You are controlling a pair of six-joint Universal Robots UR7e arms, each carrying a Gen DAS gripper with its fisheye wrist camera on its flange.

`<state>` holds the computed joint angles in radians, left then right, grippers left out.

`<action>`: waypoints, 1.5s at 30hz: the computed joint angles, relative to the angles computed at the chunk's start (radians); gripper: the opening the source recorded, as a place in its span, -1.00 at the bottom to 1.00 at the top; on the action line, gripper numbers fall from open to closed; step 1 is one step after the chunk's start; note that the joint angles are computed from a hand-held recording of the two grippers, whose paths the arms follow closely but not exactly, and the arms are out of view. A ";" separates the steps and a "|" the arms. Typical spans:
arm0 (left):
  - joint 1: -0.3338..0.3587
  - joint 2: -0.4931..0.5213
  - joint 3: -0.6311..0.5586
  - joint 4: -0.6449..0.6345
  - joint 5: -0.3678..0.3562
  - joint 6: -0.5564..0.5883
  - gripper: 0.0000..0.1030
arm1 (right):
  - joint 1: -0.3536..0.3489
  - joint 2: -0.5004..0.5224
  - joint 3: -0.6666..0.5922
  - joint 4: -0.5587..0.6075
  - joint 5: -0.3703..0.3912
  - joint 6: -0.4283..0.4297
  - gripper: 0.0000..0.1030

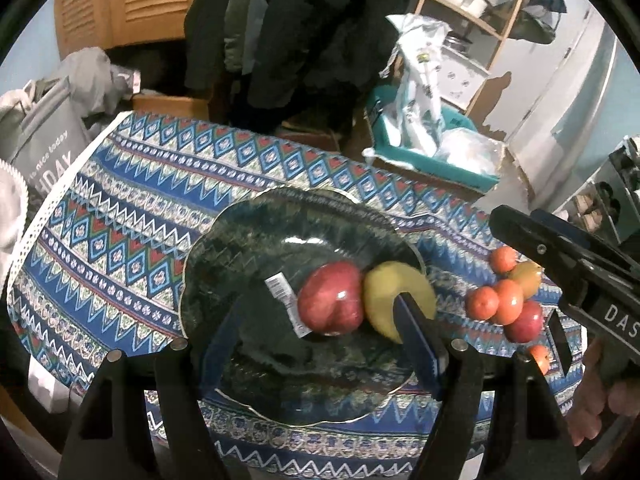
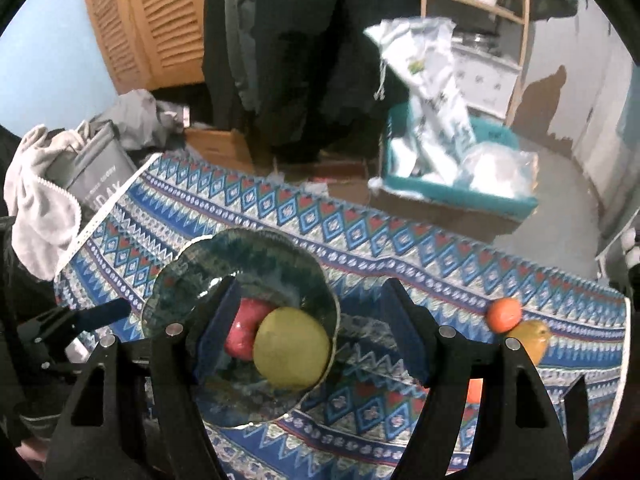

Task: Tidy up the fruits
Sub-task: 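Release the apple onto the glass plate while the right tool sets the pomelo beside it, then withdraw both open tools from the glass plate back over the fruits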

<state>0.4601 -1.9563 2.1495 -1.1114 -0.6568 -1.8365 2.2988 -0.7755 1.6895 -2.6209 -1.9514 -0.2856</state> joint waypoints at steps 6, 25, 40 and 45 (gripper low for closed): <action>-0.030 0.038 -0.027 0.001 0.027 0.011 0.51 | 0.004 -0.052 0.024 -0.052 -0.007 -0.012 0.44; -0.114 0.151 -0.109 0.030 0.110 0.009 0.68 | -0.003 -0.199 0.090 -0.163 -0.021 -0.051 0.47; -0.126 0.239 -0.132 -0.098 0.143 0.148 0.70 | -0.050 -0.304 0.142 -0.202 -0.058 -0.044 0.56; -0.116 0.269 -0.123 -0.206 0.138 0.236 0.70 | -0.076 -0.336 0.160 -0.207 -0.078 -0.039 0.56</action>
<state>0.3437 -1.6872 2.0268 -1.3170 -0.5188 -1.6010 2.2226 -1.1115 1.8495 -2.8277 -2.0295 -0.3248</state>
